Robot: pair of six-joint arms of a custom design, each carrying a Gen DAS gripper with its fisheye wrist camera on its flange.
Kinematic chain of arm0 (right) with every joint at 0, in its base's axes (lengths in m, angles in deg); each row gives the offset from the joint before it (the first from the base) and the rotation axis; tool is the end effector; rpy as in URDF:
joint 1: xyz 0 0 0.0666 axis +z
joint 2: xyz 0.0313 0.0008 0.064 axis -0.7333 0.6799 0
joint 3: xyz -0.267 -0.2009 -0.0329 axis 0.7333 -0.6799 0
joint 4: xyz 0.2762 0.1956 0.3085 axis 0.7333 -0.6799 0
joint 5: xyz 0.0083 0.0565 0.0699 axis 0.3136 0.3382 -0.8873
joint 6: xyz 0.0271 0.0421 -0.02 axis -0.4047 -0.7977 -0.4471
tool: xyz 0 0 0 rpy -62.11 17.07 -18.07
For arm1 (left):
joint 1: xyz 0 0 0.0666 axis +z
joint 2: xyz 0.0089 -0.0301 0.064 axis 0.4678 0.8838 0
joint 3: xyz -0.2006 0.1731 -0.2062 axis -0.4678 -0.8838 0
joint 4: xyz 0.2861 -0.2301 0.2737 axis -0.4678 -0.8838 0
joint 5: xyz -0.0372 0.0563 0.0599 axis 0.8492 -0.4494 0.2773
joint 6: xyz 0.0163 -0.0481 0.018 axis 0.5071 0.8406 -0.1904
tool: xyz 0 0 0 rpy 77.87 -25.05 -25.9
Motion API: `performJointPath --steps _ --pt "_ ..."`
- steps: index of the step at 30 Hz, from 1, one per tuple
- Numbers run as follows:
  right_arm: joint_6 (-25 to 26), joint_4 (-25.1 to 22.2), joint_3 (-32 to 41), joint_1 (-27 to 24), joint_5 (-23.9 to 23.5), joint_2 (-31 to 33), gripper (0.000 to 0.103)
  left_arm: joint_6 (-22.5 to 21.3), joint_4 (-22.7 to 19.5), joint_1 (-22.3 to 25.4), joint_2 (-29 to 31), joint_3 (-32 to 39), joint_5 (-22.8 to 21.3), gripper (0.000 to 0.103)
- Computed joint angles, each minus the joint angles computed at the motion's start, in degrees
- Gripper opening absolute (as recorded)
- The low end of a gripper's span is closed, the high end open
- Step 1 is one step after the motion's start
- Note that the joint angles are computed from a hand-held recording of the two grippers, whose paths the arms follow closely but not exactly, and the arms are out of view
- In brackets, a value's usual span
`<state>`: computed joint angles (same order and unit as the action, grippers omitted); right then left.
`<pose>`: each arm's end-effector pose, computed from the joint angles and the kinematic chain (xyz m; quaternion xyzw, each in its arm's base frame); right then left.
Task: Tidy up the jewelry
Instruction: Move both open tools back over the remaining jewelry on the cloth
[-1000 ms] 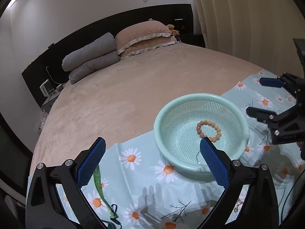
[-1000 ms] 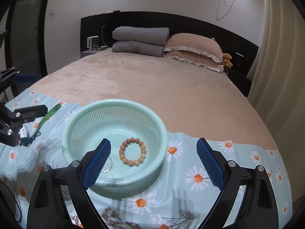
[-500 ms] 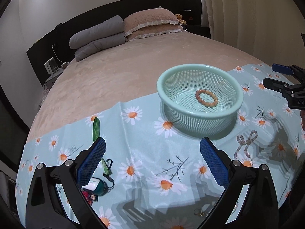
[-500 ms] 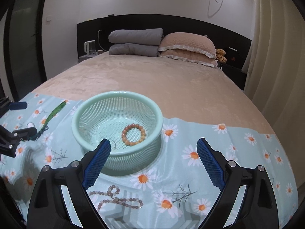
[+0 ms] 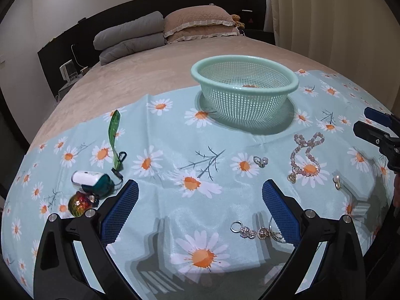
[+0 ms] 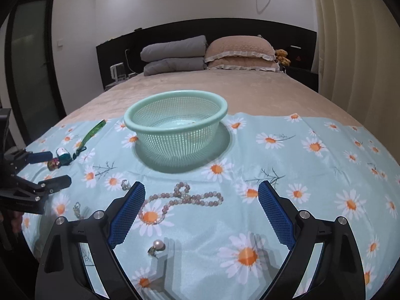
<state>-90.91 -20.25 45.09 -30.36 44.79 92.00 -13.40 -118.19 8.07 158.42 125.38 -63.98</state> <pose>0.5151 0.1362 0.3623 0.1918 0.8592 -0.0671 0.4696 0.6686 -0.2510 0.3733 0.3765 0.8374 -0.1084 0.3812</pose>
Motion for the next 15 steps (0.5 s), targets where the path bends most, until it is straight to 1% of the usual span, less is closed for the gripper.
performJointPath --steps 2,4,7,8,9,10,11,13,15 --pt "0.23 -0.24 -0.35 0.74 -1.42 0.27 0.088 0.03 0.01 -0.15 -0.48 -1.69 -0.74 0.097" --pt "0.10 -0.80 -0.32 1.63 -1.87 1.03 0.087 -0.07 1.17 -0.27 -1.38 -3.64 -1.40 0.097" --pt "-0.22 -3.65 1.03 2.55 -3.02 3.15 0.086 0.46 2.49 -0.40 -2.30 -5.59 -1.59 0.096" --pt "-0.60 -5.03 1.67 2.78 -2.80 4.01 0.086 1.01 2.81 -0.43 -2.43 -5.98 -1.80 0.091" --pt "-0.78 -5.68 1.82 2.96 -3.01 4.46 0.084 1.35 2.24 -0.44 -2.21 -5.83 -1.87 0.087" --pt "-0.96 -6.04 1.83 3.03 -3.17 4.65 0.074 1.34 0.81 -0.36 -1.59 -5.09 -1.44 0.086" --pt "-1.29 -6.34 1.87 2.97 -3.91 4.81 0.071 1.32 -0.24 -0.30 -1.11 -4.63 -1.08 0.083" --pt "-2.17 -6.67 1.88 2.79 -5.16 5.11 0.068 1.14 -1.11 -0.34 -0.67 -4.60 -1.49 0.082" --pt "-2.33 -6.98 2.05 2.84 -5.43 5.56 0.063 1.08 0.05 -0.54 -1.25 -5.83 -2.12 0.082"
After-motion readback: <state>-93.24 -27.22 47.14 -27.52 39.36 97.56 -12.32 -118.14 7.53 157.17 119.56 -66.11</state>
